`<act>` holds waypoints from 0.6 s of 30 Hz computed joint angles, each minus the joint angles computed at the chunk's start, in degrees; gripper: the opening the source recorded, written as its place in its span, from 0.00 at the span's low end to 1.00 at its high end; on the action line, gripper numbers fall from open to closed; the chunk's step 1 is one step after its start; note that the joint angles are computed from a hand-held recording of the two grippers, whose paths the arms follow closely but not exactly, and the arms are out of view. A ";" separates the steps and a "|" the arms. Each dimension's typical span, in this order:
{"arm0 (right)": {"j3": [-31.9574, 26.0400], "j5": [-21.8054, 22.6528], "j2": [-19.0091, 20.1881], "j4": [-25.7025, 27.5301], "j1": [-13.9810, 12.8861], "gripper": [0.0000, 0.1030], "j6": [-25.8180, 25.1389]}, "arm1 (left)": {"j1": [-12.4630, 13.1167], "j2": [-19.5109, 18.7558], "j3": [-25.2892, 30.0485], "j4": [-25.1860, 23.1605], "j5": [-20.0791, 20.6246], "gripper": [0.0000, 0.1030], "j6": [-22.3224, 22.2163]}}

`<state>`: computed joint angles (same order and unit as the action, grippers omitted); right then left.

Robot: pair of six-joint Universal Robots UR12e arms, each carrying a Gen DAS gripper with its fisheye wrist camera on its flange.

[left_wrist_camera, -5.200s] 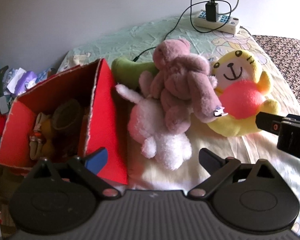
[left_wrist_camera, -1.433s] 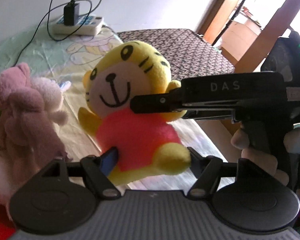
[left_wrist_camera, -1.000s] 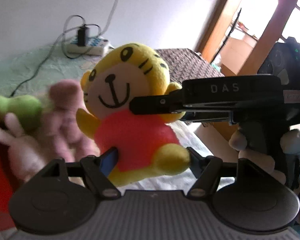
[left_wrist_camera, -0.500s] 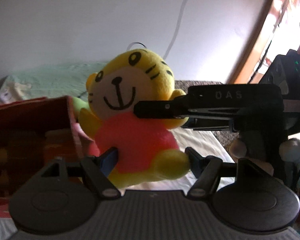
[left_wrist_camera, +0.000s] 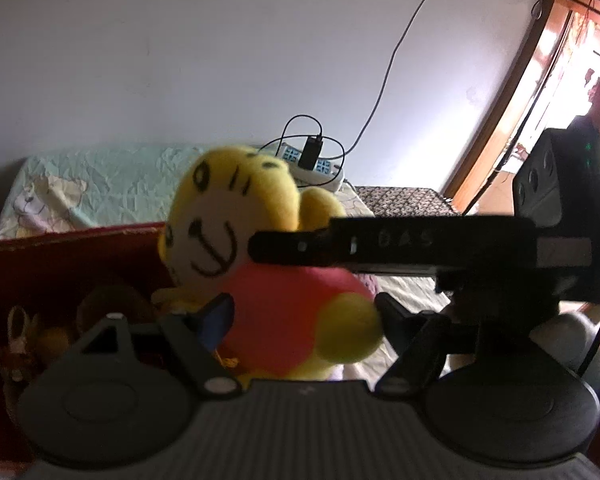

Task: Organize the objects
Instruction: 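Carry the tiger plush with the right tool and lower it into the red box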

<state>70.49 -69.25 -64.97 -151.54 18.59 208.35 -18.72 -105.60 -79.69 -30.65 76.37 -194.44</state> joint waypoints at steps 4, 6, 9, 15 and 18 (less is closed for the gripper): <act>-1.11 -1.98 0.78 -0.16 0.91 0.36 3.60 | 1.88 0.71 -0.99 0.52 -2.84 0.73 0.80; -1.97 -4.17 1.24 2.21 1.62 0.36 3.25 | 2.87 1.18 -1.92 1.19 -4.51 0.73 0.98; -3.08 -6.90 1.72 6.33 2.59 0.36 2.59 | 3.83 1.28 -2.62 0.25 -5.58 0.74 1.16; -4.57 -12.55 2.07 12.16 4.29 0.36 -0.61 | 3.89 0.95 -3.03 -4.76 -2.80 0.68 4.37; -6.23 -15.08 2.78 15.30 4.91 0.36 -1.97 | 4.00 0.51 -2.68 -6.35 -1.95 0.68 5.38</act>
